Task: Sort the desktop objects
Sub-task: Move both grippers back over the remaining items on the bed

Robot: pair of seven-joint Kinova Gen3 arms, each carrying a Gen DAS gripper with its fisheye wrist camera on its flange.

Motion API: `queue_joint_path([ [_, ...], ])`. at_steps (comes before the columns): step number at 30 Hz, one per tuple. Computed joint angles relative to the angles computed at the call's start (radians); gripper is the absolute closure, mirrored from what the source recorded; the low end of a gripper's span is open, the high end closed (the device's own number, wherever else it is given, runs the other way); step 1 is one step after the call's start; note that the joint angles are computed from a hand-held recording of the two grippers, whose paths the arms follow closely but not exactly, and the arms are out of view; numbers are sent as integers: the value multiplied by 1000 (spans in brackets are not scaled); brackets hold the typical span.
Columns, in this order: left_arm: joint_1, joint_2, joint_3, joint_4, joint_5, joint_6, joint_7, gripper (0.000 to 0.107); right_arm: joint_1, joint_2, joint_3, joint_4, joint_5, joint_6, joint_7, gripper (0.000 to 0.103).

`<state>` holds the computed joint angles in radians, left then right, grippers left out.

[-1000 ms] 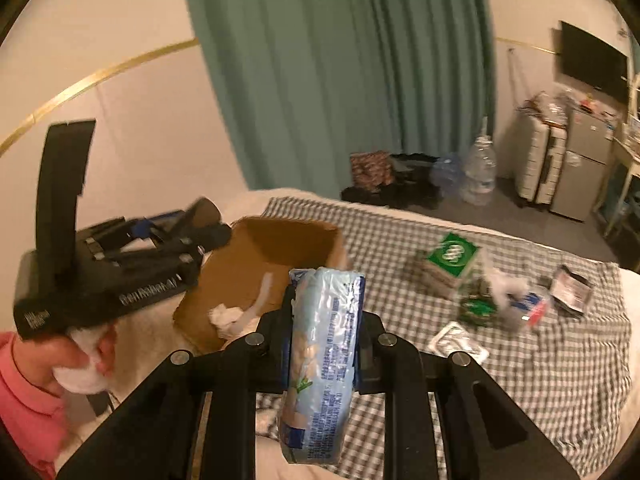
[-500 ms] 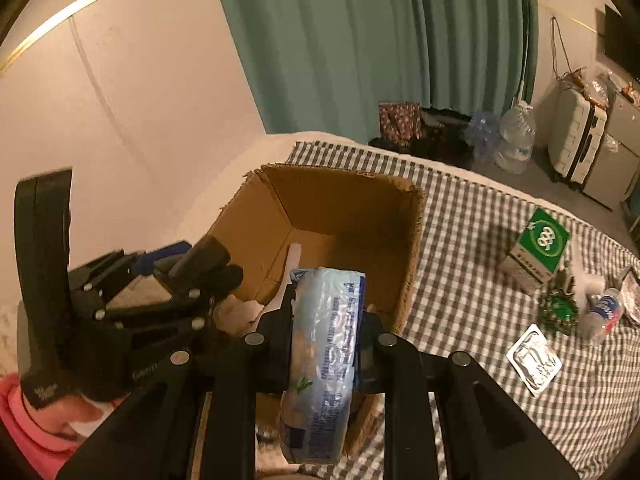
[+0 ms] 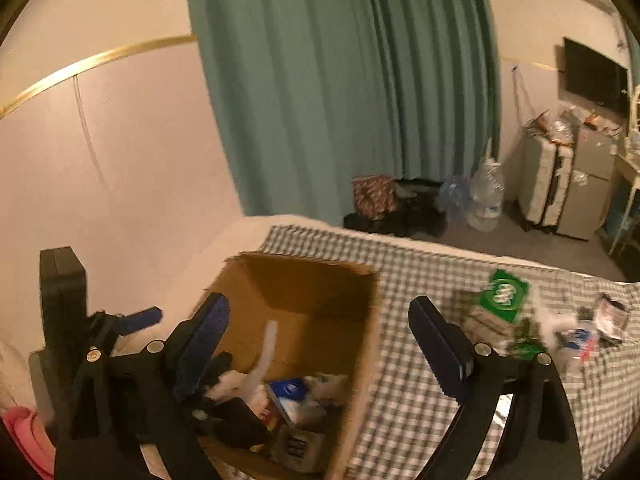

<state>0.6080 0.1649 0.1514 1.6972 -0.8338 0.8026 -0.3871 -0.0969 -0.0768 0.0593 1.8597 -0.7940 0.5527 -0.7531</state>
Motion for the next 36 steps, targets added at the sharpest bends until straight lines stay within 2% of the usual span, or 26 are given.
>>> queue_joint_path([
  [3,44,9,22,-50,-16,58,9,4,37,-42,55,24,-3,29,31,12],
  [6,98,37,45,-137,1,153,6,4,80,-77,111,33,44,66,27,12],
  [10,182,101,50,-282,32,268,-1,4,137,-114,236,46,20,130,101,12],
  [13,246,148,35,-359,33,286,-3,4,172,-141,313,56,-2,161,166,12],
  [17,350,242,-2,-479,3,329,4,4,223,-134,430,53,-83,238,286,11],
  [20,409,337,-30,-589,3,362,-19,4,272,-100,508,51,-161,307,377,11],
  [23,447,429,-57,-687,26,385,-50,4,322,-56,550,56,-216,365,448,11],
  [27,485,566,-93,-850,70,426,-89,4,386,9,557,55,-259,396,515,11],
  [30,492,638,-120,-916,115,419,-92,4,432,62,545,77,-314,385,587,11],
  [33,474,714,-130,-983,174,400,-129,4,475,126,517,89,-365,377,645,11],
  [36,438,796,-132,-1057,243,386,-183,4,498,200,469,94,-401,328,702,11],
])
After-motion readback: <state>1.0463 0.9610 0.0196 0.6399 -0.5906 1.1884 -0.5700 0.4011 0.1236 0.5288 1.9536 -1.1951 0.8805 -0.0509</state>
